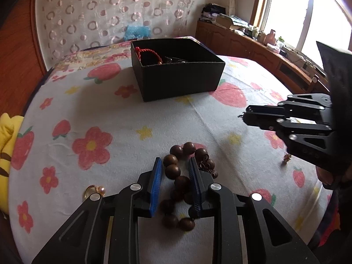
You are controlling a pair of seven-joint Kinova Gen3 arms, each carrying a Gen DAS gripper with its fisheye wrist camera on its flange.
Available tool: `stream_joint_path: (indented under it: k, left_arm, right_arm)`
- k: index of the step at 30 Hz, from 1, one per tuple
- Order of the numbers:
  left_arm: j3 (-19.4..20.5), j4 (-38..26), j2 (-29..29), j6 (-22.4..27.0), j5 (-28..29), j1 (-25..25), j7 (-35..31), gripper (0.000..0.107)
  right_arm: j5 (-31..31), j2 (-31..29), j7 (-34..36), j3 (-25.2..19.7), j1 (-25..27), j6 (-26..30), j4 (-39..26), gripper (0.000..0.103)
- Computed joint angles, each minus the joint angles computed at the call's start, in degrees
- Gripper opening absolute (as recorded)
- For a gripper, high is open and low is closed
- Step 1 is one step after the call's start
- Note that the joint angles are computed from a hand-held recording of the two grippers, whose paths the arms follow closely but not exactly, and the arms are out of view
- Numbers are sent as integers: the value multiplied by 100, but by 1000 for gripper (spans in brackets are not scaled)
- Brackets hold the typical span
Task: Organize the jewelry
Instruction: 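Close the left tool on the bead bracelet while the right tool grasps the green pendant, then carry both items to the black box and release the pendant from the right tool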
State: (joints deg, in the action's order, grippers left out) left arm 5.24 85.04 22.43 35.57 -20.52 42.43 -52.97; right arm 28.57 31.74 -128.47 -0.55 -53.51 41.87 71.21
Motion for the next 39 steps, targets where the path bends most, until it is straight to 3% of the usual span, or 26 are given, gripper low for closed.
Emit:
stream_joint_path:
  k: [5, 12, 21, 33, 39]
  left_arm:
    - [-45, -60, 40, -9, -15, 14, 21, 12]
    - [-245, 86, -231, -261, -488, 261, 472, 12]
    - [-192, 163, -614, -438, -1085, 307, 910, 12]
    - [-113, -74, -636, -593, -1320, 85, 924, 12]
    - [-185, -249, -574, -545, -1359, 65, 890, 12]
  right_arm:
    - [55, -80, -76, 20, -38, -113, 84, 12]
    - [230, -262, -318, 83, -91, -337, 265, 12]
    - [399, -423, -443, 71, 5, -491, 249, 12]
    - [-381, -119, 226, -63, 648, -520, -593, 12]
    - [-718, 293, 658, -33, 766, -164, -1378, 12]
